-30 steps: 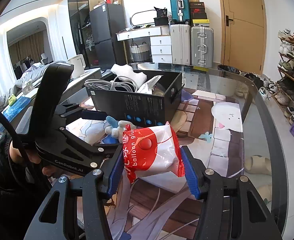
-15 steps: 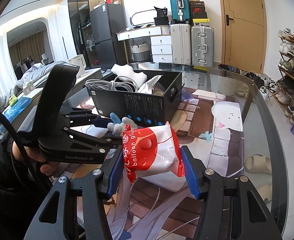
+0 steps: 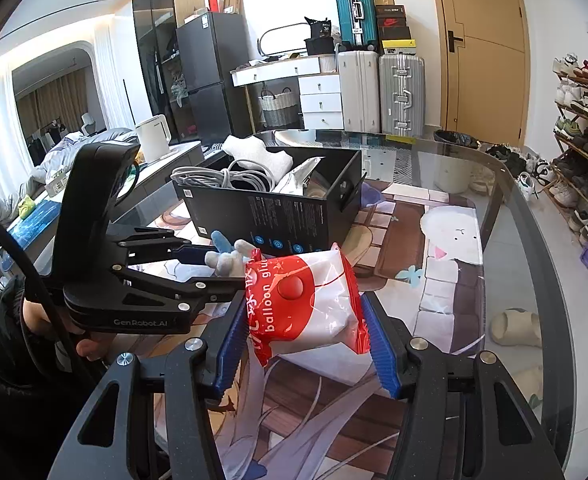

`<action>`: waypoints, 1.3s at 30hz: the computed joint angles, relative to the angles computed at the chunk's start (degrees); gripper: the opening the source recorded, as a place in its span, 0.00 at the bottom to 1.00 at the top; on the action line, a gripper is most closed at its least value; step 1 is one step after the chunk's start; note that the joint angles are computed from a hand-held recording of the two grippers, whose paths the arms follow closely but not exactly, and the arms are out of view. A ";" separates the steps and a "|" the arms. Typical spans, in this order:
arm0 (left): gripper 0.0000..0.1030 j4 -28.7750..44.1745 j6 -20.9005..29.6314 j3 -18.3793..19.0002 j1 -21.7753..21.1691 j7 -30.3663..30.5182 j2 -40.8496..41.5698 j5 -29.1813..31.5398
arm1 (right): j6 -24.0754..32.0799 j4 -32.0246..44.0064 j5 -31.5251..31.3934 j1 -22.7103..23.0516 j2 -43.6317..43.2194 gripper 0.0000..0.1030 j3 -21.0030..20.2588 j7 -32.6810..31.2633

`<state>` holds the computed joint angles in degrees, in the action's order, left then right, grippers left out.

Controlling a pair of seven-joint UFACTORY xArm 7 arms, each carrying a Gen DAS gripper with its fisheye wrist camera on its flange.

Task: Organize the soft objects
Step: 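Carry the plush toy to the box with the left tool while the right tool carries the red packet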

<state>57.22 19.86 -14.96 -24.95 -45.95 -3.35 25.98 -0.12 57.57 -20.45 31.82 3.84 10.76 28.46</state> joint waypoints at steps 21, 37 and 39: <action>0.45 -4.44 -1.31 -3.15 3.47 -5.71 -6.99 4.28 | -0.95 2.33 -8.61 2.53 0.92 0.54 -3.52 8.50; 0.45 -5.95 -2.29 -7.53 10.69 -9.81 -13.58 6.74 | -0.93 7.58 -23.32 3.37 1.99 0.54 -6.22 21.72; 0.45 -5.32 -1.45 -8.97 12.52 -11.86 -14.00 9.06 | -0.95 8.37 -23.74 3.47 2.36 0.54 -6.37 21.94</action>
